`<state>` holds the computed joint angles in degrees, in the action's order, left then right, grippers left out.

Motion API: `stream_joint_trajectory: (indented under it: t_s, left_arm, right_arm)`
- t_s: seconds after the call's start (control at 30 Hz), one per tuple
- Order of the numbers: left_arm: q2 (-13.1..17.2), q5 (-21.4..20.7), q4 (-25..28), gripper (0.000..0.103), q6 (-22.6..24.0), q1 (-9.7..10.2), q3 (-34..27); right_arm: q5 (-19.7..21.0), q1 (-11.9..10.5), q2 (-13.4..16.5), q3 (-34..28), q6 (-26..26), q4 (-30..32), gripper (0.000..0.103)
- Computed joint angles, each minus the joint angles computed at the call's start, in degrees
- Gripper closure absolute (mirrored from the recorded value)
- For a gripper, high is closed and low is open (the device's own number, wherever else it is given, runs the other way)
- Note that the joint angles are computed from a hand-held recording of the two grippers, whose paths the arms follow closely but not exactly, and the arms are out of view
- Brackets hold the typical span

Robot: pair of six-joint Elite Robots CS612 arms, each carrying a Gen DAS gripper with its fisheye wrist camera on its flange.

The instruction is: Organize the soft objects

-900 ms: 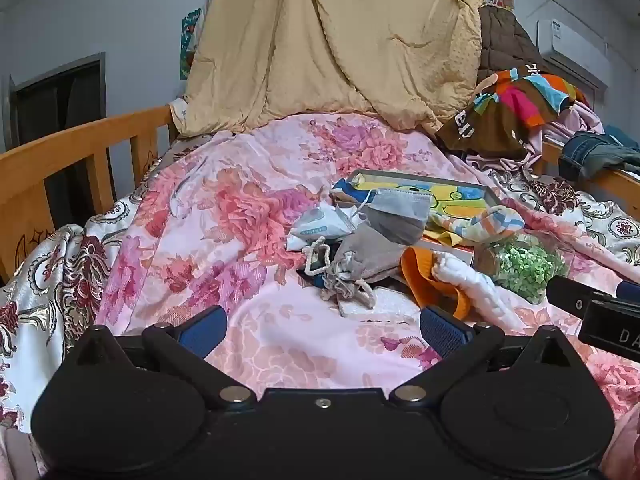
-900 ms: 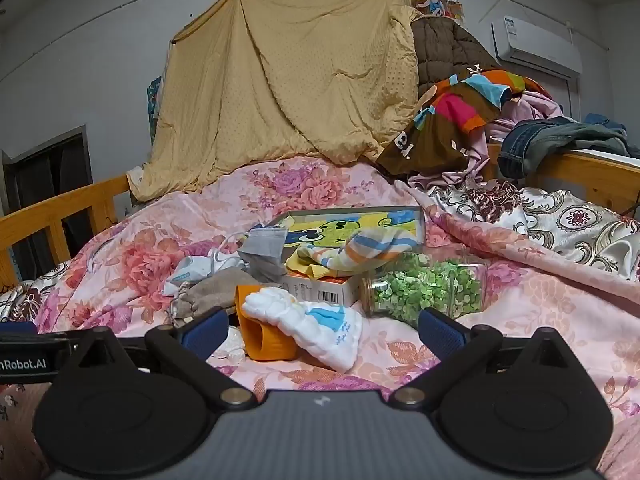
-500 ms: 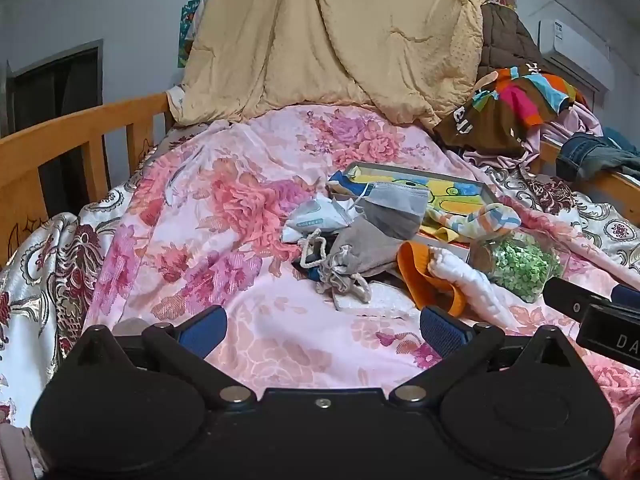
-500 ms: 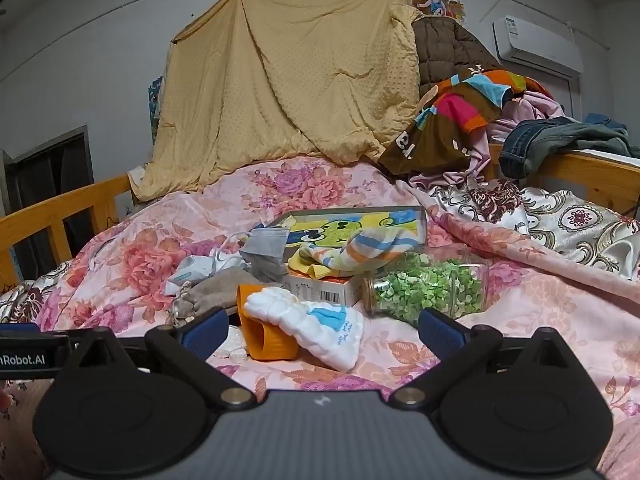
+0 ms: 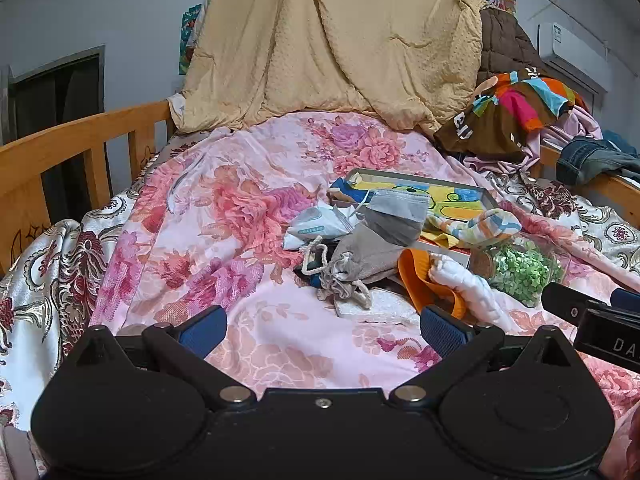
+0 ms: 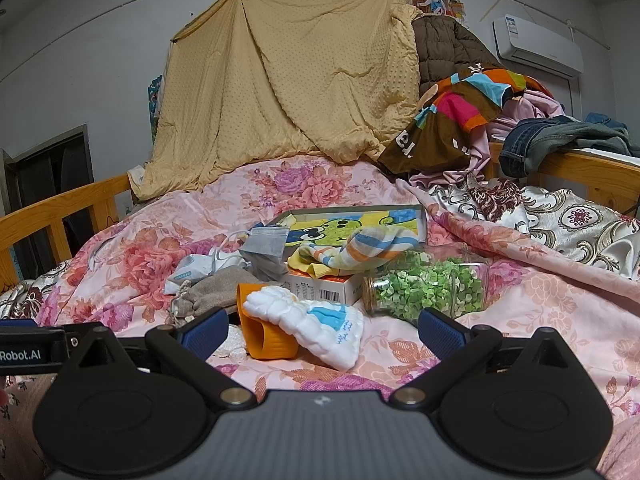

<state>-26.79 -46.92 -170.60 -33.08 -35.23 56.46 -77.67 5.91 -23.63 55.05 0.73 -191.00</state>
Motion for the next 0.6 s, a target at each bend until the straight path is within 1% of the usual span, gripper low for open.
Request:
stream_joint_trajectory:
  t_s: [0.6]
  left_arm:
    - [-0.15, 1.09, -0.26, 0.001, 0.49, -0.03, -0.01]
  right_arm:
    - [0.05, -0.03, 0.07, -0.13, -0.02, 0.16, 0.0]
